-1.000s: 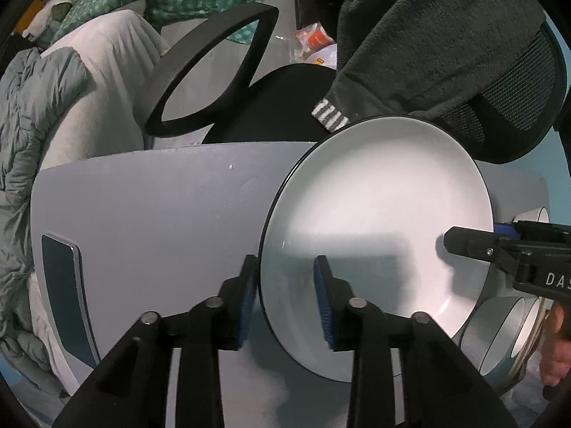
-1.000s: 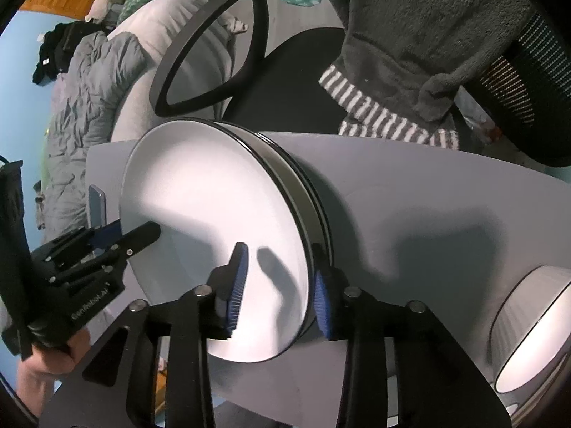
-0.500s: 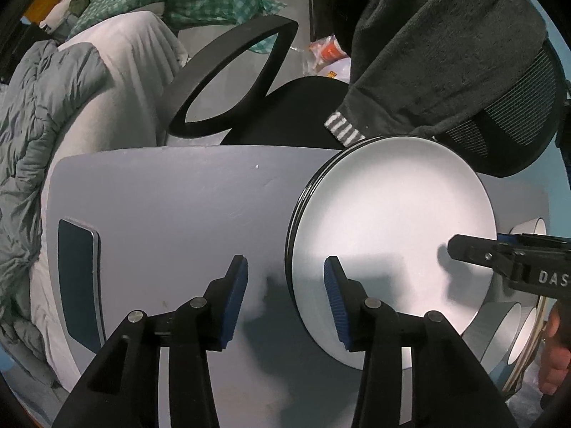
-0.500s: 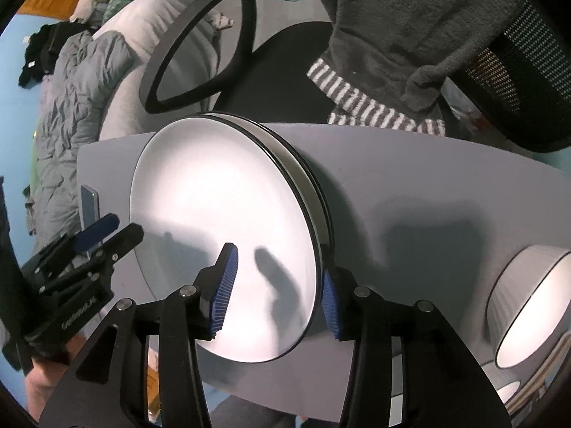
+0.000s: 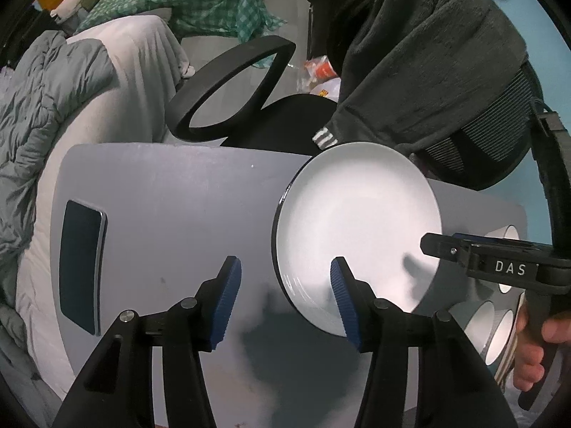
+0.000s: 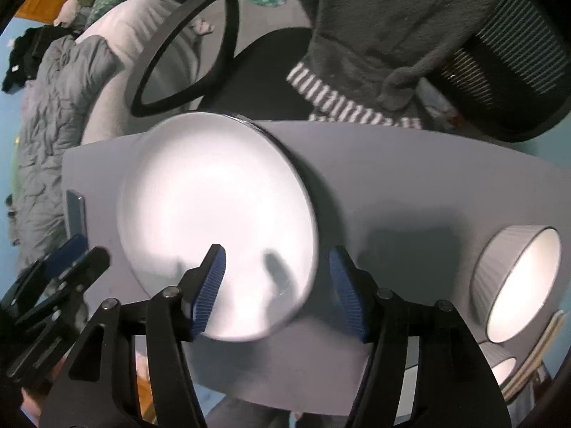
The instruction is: Organize plates and bowls
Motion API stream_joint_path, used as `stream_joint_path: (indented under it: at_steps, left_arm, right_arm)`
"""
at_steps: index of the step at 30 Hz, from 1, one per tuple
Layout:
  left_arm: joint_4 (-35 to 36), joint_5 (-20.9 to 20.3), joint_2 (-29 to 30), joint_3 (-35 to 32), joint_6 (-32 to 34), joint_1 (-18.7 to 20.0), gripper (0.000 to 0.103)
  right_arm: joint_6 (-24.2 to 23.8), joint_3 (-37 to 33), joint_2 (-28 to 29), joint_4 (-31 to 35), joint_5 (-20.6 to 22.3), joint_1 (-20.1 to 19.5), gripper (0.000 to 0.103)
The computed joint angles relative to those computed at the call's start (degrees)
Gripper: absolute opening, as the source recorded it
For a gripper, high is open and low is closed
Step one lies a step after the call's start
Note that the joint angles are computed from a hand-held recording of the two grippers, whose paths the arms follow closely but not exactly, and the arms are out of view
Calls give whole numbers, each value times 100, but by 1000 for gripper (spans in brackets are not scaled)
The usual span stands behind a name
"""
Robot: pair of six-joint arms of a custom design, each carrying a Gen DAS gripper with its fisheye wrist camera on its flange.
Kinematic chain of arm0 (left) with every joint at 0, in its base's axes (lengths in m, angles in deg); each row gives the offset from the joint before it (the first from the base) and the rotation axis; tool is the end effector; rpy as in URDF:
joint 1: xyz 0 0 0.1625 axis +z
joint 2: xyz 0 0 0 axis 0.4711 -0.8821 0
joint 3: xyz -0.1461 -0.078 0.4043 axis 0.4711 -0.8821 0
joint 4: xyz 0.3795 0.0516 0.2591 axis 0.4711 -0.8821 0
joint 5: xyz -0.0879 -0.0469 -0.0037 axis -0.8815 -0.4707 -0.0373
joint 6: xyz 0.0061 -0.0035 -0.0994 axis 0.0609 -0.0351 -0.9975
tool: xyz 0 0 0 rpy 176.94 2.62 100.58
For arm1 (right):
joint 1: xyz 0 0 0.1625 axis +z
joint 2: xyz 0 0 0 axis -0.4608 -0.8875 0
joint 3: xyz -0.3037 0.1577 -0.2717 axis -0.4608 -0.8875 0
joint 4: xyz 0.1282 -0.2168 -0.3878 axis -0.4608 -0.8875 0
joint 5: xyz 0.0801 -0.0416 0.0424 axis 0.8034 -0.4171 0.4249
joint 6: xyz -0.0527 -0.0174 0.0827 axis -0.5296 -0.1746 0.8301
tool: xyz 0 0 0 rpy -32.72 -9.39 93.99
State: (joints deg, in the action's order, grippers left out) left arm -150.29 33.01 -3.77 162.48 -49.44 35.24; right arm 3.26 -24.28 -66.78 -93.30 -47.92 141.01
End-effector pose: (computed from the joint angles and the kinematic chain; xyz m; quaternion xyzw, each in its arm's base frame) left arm -0.1199 -0.6678 0.3687 -0.0158 0.9462 -0.0765 0.3141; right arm 0.4193 -0.7307 0.0432 0.0126 -0.9620 -0.0715 0.2631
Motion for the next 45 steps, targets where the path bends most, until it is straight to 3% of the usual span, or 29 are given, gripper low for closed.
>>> stream_joint_path:
  at_steps: [5,9,17,27,36,45]
  left_arm:
    - [-70,-67,-168,97,-106,-122,53]
    - [-168,19,-323,239,-98,-279,60]
    - [-302,156,-515,452,288,-651,60]
    - [-424,-217,-565,736,721,-906,62]
    - [-470,-611,-462,894,855,-1099,63]
    - [-476,-907,-256,1078,982,-1242,66]
  right_arm:
    - [-55,199,-175,-144,-134,94,62]
    - [-126,428,-391,-285,-320,210,62]
    - [-316,1041,-983,-667,-848,437,62]
    - [-335,1779,-1688,-677,-1447,590,62]
    - [82,2361,-2243,-448,-1472,556,62]
    - [302,3029,-2769,-670,-1355,375,65]
